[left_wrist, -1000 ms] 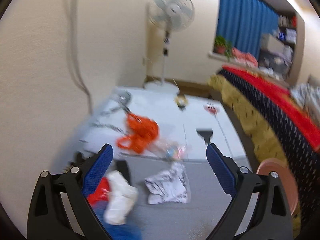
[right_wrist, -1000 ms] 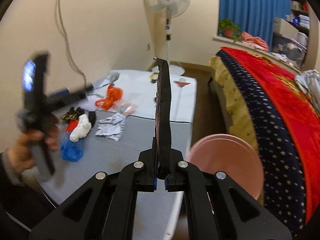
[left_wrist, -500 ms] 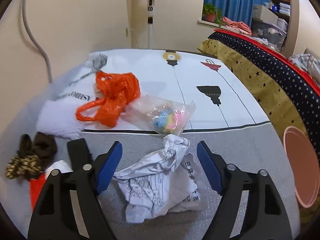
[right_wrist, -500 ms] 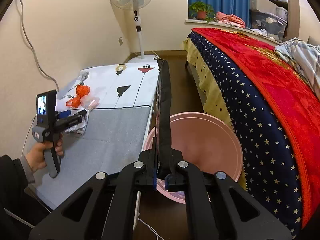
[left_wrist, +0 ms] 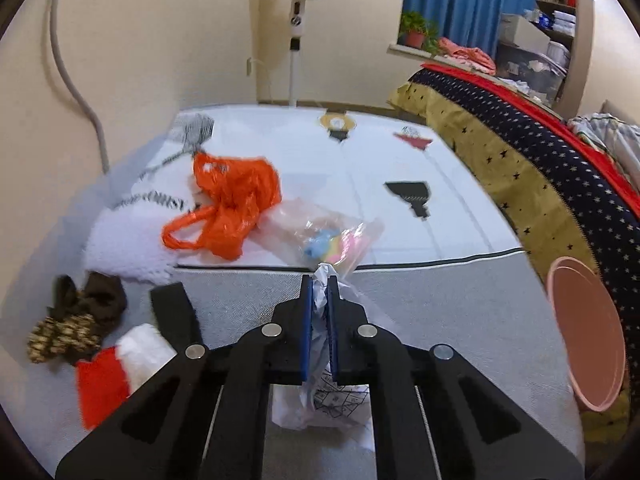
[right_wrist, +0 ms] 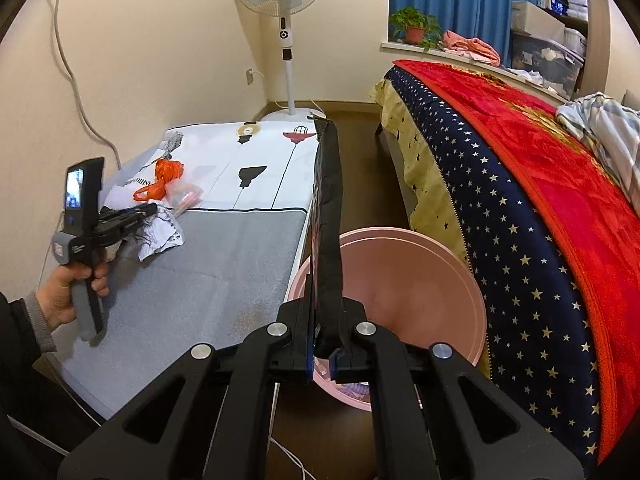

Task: Collect trash
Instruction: 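Grasp the crumpled white paper with the left tool while the right tool holds the packet, then carry both items over the pink bin and open both tools to drop them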

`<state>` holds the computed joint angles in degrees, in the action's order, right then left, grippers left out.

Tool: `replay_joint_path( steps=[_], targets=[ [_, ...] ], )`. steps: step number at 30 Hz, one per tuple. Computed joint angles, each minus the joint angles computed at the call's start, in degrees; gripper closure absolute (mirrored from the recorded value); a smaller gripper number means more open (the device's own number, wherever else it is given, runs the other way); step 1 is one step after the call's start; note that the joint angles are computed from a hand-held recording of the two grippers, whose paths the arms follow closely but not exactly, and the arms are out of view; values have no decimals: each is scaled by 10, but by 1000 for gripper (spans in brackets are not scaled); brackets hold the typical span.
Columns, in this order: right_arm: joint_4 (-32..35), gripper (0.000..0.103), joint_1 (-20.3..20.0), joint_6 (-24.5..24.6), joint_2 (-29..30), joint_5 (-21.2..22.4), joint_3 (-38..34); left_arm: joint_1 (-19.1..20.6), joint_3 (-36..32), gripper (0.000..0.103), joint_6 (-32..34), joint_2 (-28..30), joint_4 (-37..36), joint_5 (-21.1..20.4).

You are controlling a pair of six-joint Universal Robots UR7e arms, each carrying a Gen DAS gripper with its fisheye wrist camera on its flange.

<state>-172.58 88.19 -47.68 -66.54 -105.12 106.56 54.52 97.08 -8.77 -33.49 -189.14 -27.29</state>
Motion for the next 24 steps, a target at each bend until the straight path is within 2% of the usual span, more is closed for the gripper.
replay_joint_path(
  steps=[5,14,20,24],
  targets=[
    [-4,98,1,-4,-7,12,9,-47,25,96,-30,-30,42,8],
    [11,98,-3,-8,-42,58,28,-161,87,96,-75,-76,52,-5],
    [27,98,-14,-4,-76,88,41,-200,96,96,-114,-80,91,-10],
    [31,98,-24,-8,-90,97,46,-205,78,96,-102,-63,97,-18]
  ],
)
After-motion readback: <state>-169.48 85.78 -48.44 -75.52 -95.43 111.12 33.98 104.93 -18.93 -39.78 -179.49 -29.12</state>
